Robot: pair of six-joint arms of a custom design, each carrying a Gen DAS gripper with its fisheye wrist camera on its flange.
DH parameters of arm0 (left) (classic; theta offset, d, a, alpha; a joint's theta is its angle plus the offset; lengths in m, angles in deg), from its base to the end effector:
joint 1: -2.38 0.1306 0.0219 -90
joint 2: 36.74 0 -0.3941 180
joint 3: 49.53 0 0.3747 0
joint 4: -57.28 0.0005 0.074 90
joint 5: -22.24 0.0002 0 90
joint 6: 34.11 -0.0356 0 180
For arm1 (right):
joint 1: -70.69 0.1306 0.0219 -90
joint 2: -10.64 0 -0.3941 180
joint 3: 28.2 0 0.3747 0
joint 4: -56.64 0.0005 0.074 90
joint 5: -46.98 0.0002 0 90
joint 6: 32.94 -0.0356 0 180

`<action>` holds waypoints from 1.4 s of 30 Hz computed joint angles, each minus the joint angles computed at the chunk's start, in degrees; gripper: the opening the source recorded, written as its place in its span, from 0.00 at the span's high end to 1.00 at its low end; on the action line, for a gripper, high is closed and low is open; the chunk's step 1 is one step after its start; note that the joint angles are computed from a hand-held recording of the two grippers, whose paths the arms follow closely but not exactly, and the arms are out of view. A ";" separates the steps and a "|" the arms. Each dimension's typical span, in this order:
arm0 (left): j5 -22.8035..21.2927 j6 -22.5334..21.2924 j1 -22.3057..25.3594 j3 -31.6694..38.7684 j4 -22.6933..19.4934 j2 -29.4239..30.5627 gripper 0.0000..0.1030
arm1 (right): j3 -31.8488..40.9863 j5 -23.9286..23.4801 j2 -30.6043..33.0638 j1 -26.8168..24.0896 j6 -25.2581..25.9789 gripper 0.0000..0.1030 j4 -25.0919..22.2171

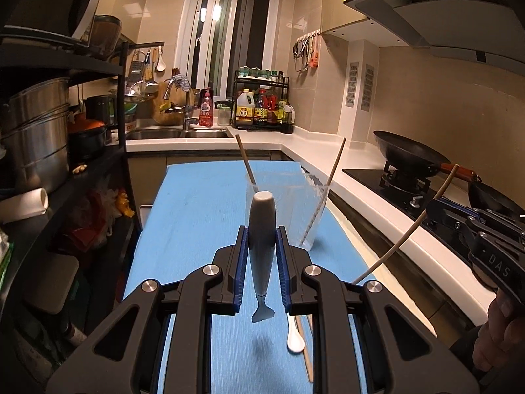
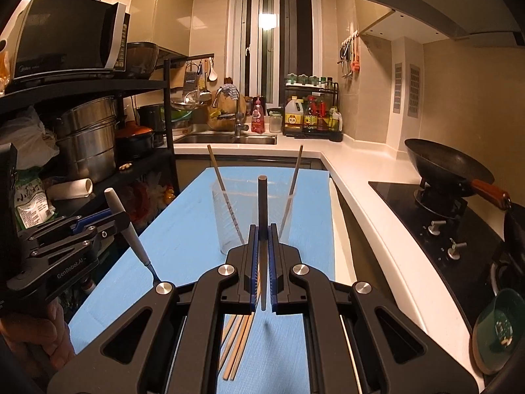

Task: Organize utensils
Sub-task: 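Lift the fork and chopstick up over the clear container, then open the left tool to drop the fork while the right tool releases its chopstick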

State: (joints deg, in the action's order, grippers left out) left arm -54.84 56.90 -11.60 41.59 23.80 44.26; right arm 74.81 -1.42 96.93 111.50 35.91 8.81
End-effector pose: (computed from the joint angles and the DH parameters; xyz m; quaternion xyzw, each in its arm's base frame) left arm 0.4141 -0.1118 0.5424 0.1552 0.8180 -0.1644 0.5289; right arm 0.3498 0.2701 0.5795 0.0330 0.8319 -0.0286 0.5532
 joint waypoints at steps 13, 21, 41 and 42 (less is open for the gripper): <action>0.85 0.20 -1.85 29.83 -6.53 17.23 0.83 | 23.40 -6.46 11.48 -7.70 12.37 0.95 0.02; 0.99 0.18 -4.05 44.26 -9.21 28.05 0.83 | 29.94 -10.28 17.63 -12.32 12.90 0.95 -1.67; 0.79 -7.19 -5.36 43.26 -16.08 34.17 0.80 | 19.91 -17.07 18.15 -14.81 8.38 0.91 -1.95; 1.76 -7.11 -5.19 44.90 -17.80 34.78 0.69 | 19.57 -16.84 17.87 -14.66 8.41 0.90 -2.22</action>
State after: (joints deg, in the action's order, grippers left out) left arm -53.08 49.79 -16.78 86.49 6.00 79.04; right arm 94.38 -18.27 114.80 96.84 44.32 6.59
